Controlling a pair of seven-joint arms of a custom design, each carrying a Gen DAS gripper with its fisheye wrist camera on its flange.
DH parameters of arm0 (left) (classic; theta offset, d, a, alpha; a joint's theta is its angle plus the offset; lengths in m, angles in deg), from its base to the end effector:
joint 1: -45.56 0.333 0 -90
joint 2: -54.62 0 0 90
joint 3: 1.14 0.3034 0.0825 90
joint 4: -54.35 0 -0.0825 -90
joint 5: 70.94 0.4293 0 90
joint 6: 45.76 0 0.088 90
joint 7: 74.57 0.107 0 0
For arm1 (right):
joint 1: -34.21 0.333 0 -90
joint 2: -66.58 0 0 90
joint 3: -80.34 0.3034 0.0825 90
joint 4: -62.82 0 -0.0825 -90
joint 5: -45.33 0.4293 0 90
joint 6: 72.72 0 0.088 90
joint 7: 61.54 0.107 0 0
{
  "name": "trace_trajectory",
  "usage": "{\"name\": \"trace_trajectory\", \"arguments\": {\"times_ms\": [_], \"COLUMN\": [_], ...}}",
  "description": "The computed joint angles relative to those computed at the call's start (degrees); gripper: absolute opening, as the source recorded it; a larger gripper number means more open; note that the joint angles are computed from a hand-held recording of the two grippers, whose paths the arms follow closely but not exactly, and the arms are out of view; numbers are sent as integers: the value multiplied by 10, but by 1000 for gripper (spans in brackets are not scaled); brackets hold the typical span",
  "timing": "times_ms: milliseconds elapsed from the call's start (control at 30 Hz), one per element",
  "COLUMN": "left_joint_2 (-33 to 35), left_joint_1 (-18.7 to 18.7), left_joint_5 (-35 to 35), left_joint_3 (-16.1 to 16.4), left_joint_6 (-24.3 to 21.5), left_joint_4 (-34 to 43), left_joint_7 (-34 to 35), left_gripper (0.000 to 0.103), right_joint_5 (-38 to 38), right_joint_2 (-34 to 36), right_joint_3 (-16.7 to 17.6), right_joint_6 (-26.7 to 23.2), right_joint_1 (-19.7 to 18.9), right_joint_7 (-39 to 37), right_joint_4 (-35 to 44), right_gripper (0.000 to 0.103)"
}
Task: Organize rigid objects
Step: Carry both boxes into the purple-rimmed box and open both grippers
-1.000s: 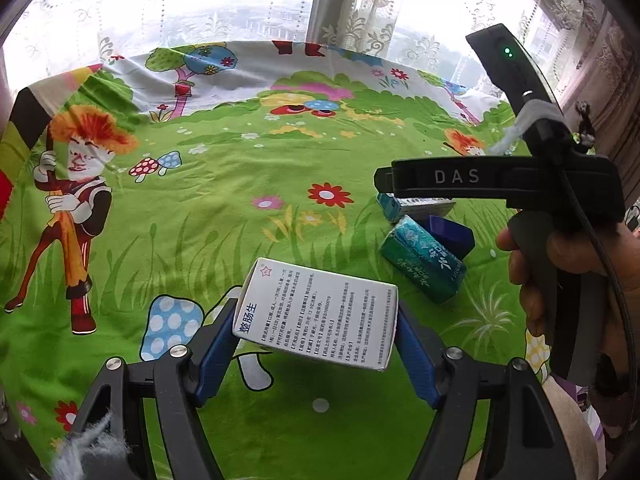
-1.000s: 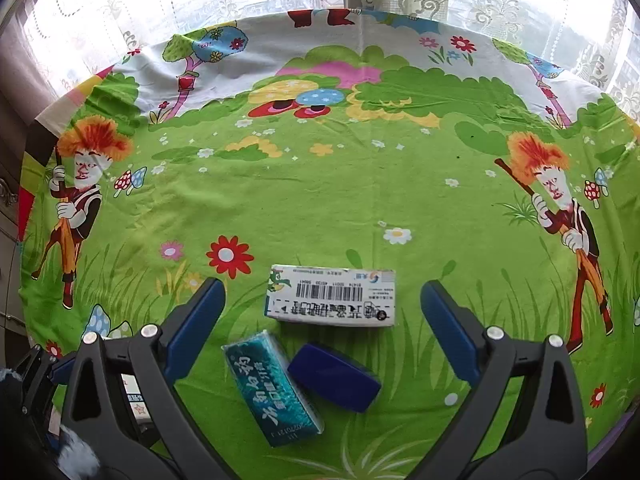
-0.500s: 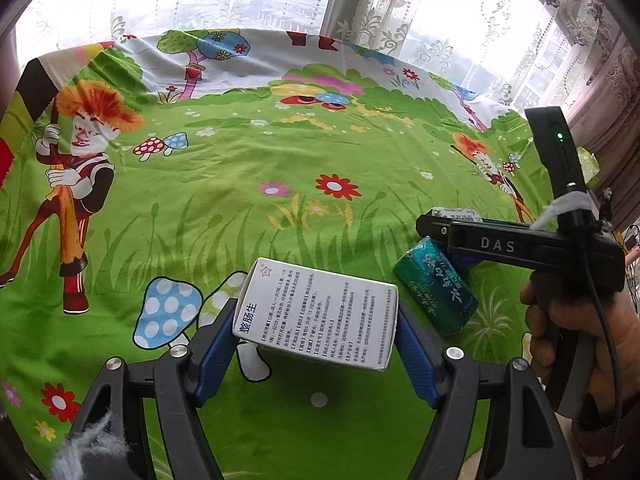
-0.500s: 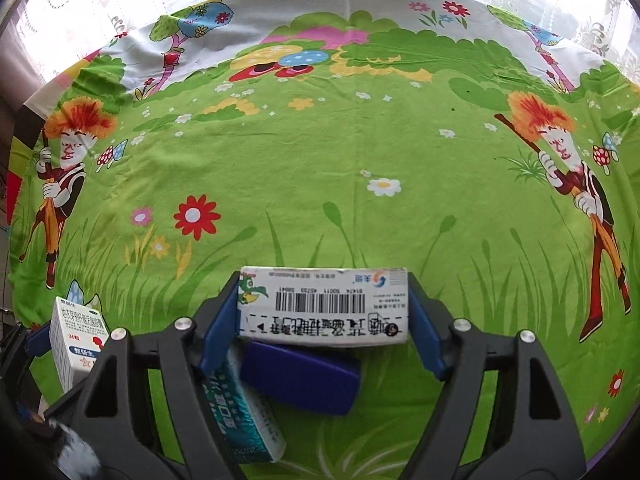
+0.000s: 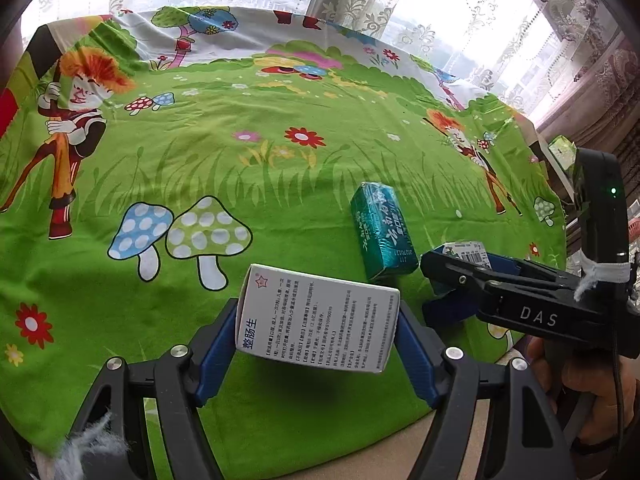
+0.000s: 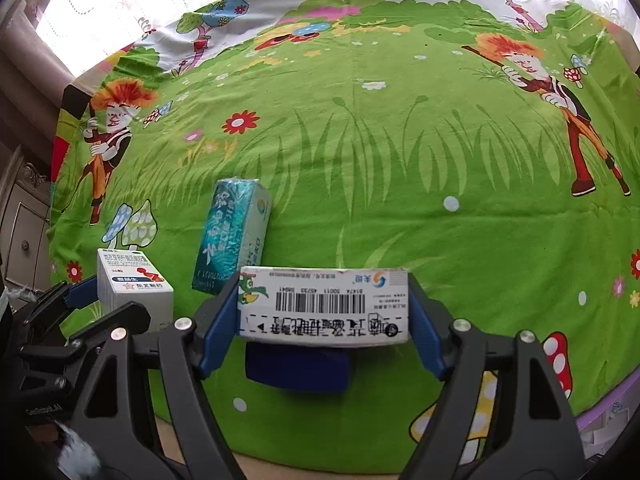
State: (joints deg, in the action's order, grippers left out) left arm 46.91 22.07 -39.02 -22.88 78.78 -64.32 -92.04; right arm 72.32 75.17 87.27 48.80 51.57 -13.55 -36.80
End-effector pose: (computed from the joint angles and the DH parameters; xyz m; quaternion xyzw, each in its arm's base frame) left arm 0.4227 -0.4055 0.4855 -0.8901 0.3542 -0.2288 0.1728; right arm 0.6057 0.2918 0.4868 -0.9228 0.2955 0.0392 0.2443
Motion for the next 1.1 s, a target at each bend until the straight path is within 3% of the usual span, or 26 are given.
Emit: {"name": "trace_trajectory", "arguments": {"times_ms": [567,1100], "left_joint_2": [50,156], "left_joint_1": [-48,-103], "left_joint_5": [49,74], "left_joint_3": [-15,12], "left_joint_6": [-71,-86], "left_joint_4": [84,219], "left_joint_7": [-24,41], "left_gripper": [74,74], "right_joint_5": [73,53], "right_joint_2": [-161,-205], "right_joint_3": [-47,-85], "right_joint_6": [91,126], "right_joint_1": [-10,-36], "right_joint_7": [-112,-144], "right_joint_4": [-160,-205], "right_gripper": [78,78]}}
